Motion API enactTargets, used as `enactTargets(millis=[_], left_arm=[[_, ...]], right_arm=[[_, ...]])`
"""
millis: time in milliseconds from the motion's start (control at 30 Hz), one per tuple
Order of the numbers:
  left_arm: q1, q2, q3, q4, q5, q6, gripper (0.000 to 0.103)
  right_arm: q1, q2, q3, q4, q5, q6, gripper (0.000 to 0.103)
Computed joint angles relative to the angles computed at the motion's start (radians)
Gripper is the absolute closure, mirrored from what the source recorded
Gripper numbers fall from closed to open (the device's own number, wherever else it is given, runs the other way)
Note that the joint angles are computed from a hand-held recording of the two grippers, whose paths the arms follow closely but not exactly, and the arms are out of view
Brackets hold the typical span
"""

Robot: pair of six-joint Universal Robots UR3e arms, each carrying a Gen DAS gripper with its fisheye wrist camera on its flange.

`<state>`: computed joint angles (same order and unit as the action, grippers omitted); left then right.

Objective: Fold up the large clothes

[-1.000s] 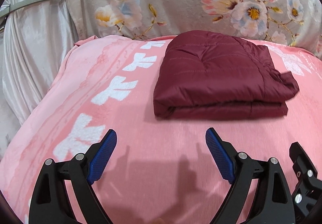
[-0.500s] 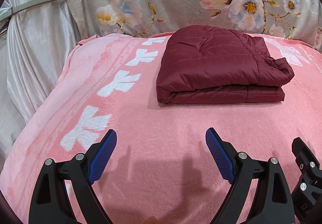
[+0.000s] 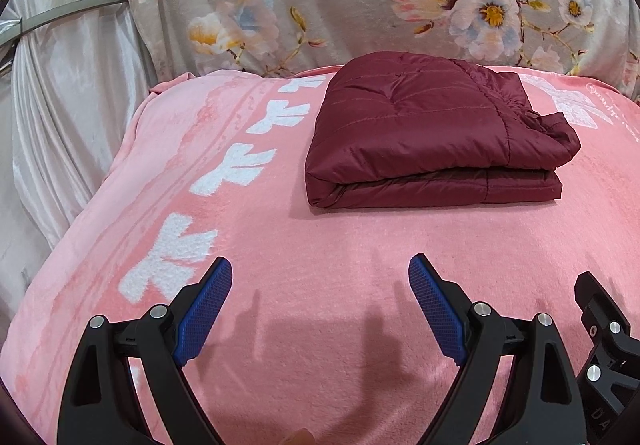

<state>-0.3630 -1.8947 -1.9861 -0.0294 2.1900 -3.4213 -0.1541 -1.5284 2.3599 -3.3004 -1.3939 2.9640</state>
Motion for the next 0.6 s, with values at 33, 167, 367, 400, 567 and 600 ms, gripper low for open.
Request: enactTargets(millis=[33, 167, 367, 400, 567, 600], left_arm=[[-0.001, 0.0, 0.001, -0.002, 0.0, -0.001, 0.016], [-0.001, 0.0, 0.001, -0.001, -0.001, -0.002, 0.016], [-0.003, -0.003, 0.005, -0.003, 0.002, -0.004, 0.016], [-0.005, -0.004, 0.006, -0.005, 0.004, -0.007, 0.015], [-0.008, -0.006, 0.01, -0.006, 0.005, -0.009, 0.016], [-0.008, -0.006, 0.01, -0.006, 0.005, -0.009, 0.016]], right_arm=[[0.001, 0.0, 0.0, 0.0, -0.001, 0.0, 0.017], [0.0, 0.001, 0.0, -0.002, 0.0, -0.003, 0.017], [0.002, 0.002, -0.002, -0.001, -0.002, -0.001, 0.017], [0.002, 0.002, -0.002, -0.001, -0.002, -0.001, 0.017], [0.002, 0.003, -0.002, -0.001, -0.002, -0.003, 0.017], [0.004, 0.003, -0.002, -0.002, -0.004, 0.0, 0.017]])
